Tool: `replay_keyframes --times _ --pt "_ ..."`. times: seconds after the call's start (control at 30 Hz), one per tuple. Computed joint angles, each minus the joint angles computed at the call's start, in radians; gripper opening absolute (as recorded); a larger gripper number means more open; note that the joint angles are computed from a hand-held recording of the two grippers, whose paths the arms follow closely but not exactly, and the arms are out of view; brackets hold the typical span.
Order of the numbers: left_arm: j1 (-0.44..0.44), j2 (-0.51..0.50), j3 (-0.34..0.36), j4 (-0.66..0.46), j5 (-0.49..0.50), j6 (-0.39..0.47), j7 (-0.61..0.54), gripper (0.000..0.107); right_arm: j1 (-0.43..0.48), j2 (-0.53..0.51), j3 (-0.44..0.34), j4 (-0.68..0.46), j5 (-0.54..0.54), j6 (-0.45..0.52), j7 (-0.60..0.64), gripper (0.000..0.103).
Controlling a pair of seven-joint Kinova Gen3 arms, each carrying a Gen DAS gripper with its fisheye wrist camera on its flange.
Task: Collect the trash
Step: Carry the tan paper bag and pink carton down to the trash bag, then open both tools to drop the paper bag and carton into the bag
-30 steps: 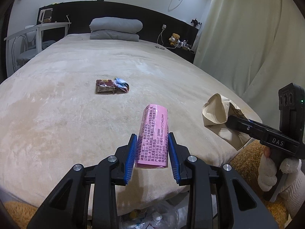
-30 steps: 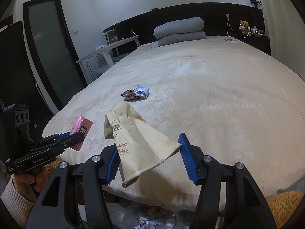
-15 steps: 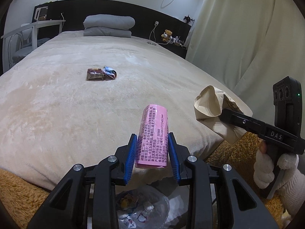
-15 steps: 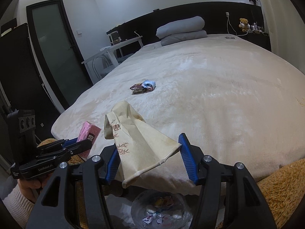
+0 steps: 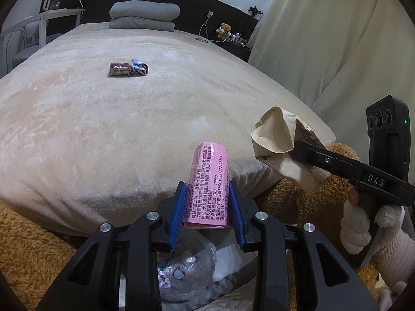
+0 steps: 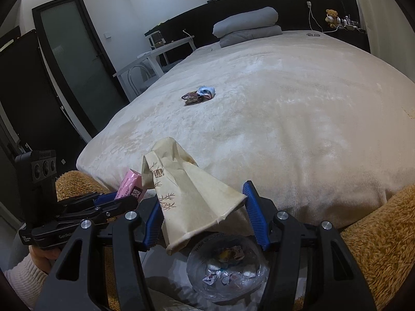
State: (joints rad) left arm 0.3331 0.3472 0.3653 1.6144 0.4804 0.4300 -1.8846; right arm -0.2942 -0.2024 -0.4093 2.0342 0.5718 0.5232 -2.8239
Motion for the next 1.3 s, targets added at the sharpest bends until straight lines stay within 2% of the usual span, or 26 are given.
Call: replay_keyframes --times 0.27,0.47,0.77,1.1,1.3 --pt "0.009 0.012 -0.018 -0.002 0.004 0.065 0.039 0.032 -0.051 0.033 0.04 -0.009 -0.107 0.04 0.071 0.058" --pt "0.061 0.035 -0.073 -0.035 -0.067 0.135 0.141 0.032 -0.095 0.089 0.082 -0.038 -0.183 0.084 0.124 0.058" --pt "0.105 0.105 -0.107 -0.114 -0.158 0.257 0.266 0.032 -0.15 0.188 0.165 -0.097 -0.308 0.157 0.227 0.058" --pt "0.14 0.241 -0.133 -0.28 -0.214 0.472 0.385 0.032 -0.109 0.322 0.244 -0.15 -0.604 0.216 0.435 0.058" --pt "0.174 0.311 -0.155 -0.363 -0.258 0.58 0.448 0.032 -0.092 0.402 0.26 -0.191 -0.691 0.266 0.499 0.058"
